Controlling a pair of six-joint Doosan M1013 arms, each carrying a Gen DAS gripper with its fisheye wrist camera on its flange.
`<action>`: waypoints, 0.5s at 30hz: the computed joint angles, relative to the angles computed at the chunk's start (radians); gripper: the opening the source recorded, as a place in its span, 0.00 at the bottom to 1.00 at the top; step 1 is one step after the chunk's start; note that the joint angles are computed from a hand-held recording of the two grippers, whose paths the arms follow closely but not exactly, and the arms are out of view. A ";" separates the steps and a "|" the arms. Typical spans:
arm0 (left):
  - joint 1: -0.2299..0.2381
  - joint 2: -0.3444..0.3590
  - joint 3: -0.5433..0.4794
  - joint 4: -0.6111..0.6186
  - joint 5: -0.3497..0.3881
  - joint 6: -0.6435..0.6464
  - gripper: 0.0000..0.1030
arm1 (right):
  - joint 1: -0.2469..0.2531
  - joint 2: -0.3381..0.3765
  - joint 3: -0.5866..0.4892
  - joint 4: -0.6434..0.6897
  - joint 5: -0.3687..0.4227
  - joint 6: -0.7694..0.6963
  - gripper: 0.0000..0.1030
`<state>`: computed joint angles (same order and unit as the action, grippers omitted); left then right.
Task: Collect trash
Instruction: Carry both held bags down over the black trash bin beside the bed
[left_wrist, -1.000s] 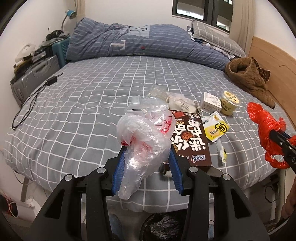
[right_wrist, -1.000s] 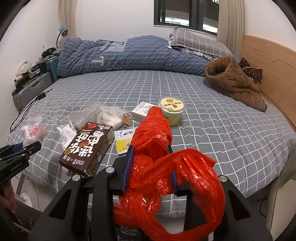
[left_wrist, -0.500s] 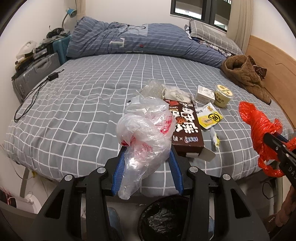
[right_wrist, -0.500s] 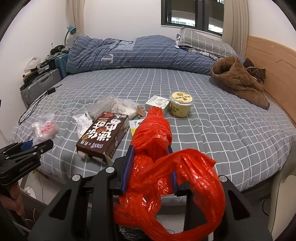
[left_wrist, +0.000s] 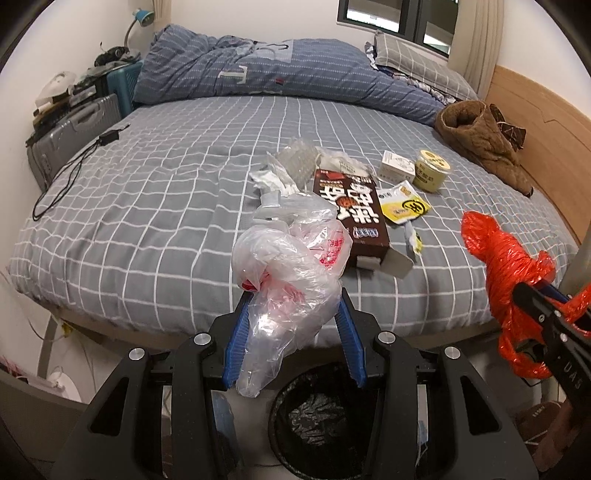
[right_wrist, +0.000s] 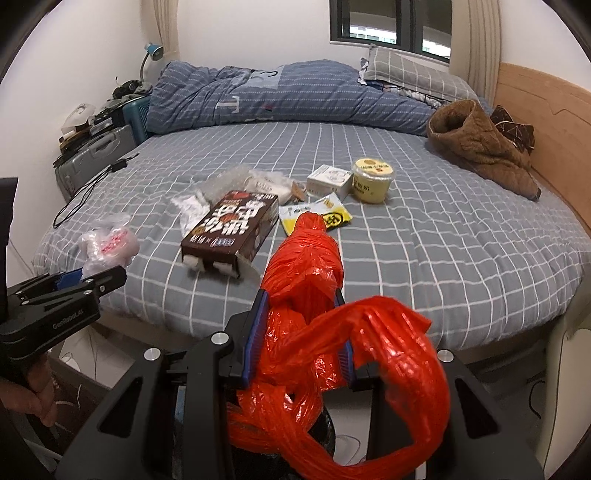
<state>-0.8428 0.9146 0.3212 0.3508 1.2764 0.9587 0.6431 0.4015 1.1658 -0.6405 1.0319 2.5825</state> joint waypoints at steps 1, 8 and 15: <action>-0.003 -0.014 0.027 0.001 -0.009 -0.005 0.42 | 0.005 -0.003 0.005 0.001 0.000 0.003 0.32; -0.016 -0.080 0.151 0.008 -0.047 -0.037 0.42 | 0.029 -0.017 0.024 0.003 0.007 0.014 0.32; -0.024 -0.127 0.240 0.005 -0.063 -0.062 0.42 | 0.048 -0.023 0.033 0.017 0.022 0.015 0.32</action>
